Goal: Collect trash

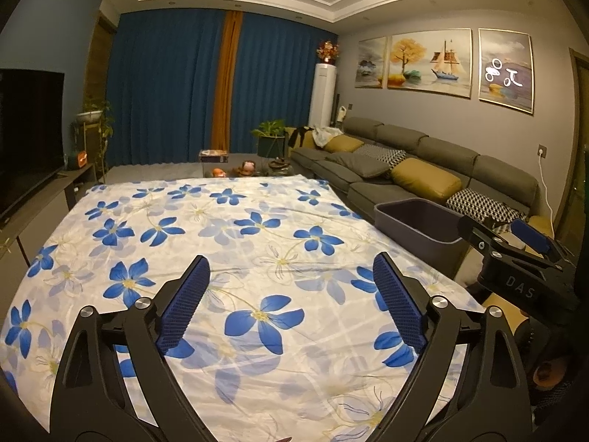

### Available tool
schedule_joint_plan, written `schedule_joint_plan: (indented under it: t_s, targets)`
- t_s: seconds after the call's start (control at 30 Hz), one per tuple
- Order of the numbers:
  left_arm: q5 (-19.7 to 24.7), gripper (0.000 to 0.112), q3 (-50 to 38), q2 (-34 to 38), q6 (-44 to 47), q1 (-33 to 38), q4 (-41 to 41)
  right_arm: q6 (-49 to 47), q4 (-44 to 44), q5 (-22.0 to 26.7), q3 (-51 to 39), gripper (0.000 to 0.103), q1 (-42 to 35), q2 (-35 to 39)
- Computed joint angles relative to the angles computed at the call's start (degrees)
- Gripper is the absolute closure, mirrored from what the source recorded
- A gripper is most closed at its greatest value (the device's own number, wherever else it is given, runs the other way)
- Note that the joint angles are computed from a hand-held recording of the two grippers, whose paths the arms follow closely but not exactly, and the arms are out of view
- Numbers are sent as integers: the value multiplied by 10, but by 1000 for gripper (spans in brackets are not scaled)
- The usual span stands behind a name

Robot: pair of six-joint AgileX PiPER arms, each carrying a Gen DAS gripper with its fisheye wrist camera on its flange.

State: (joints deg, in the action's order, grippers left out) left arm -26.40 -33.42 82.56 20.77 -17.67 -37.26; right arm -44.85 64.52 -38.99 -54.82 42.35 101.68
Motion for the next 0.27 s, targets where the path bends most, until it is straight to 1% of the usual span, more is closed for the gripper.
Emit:
schedule_joint_plan:
  t_s: [0.1, 0.2, 0.27]
  targets:
    - [-5, 18, 1, -4, 5, 2, -10, -1, 0, 1, -2, 6, -1, 0]
    - [-1, 18, 1, -6, 1, 6, -7, -1, -1, 2, -3, 6, -2, -1]
    - [-1, 18, -2, -6, 28, 2, -36, -2, 1, 5, -5, 6, -2, -1]
